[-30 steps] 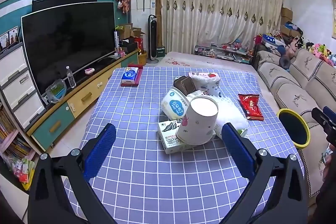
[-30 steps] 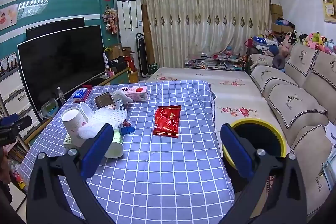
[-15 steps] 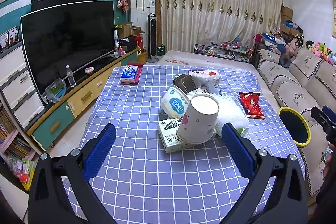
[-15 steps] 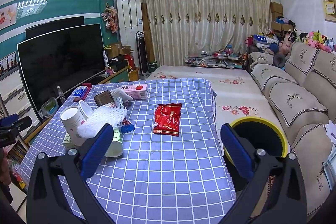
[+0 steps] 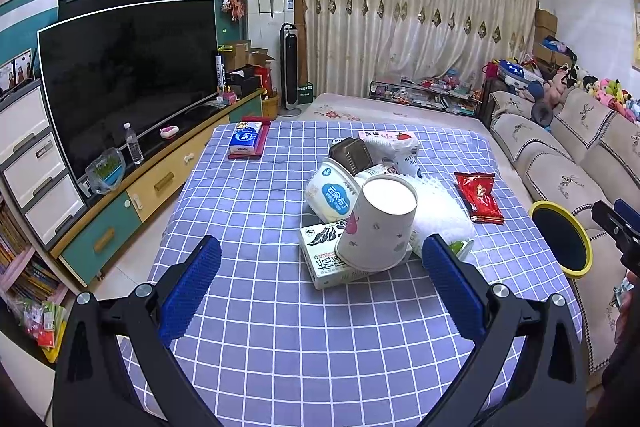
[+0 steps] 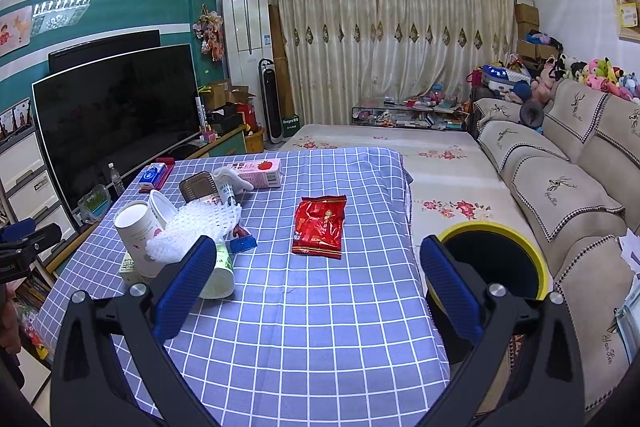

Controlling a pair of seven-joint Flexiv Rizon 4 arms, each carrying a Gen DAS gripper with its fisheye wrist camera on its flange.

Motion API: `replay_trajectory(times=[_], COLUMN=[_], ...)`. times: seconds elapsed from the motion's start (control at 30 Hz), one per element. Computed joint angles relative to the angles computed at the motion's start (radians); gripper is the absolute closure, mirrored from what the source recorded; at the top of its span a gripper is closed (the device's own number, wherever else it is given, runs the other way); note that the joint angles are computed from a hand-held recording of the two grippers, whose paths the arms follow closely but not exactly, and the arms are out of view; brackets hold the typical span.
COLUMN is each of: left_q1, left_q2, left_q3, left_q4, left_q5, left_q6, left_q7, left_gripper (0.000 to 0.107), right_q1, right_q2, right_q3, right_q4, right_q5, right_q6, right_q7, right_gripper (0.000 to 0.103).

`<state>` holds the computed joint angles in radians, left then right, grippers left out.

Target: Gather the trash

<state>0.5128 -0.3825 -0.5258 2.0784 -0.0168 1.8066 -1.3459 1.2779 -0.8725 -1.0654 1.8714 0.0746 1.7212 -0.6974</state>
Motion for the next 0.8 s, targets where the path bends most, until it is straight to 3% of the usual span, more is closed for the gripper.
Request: replay_trajectory(times=[0.8], left_q1=[-0.025], left_q2=[-0.008], left_q3=[0.020], left_q4=[-0.008], left_q5=[-0.014], left_q6=[-0.008], left_q7=[0.014], left_gripper=[0.007], right_q1=[-0.016], right_q2=[0.007], right_q3=[0.017], right_q4=[-0.004], right_q5=[-0.014], right_q6=[-0.007], right_q7=[0.007], right_gripper=[0.006])
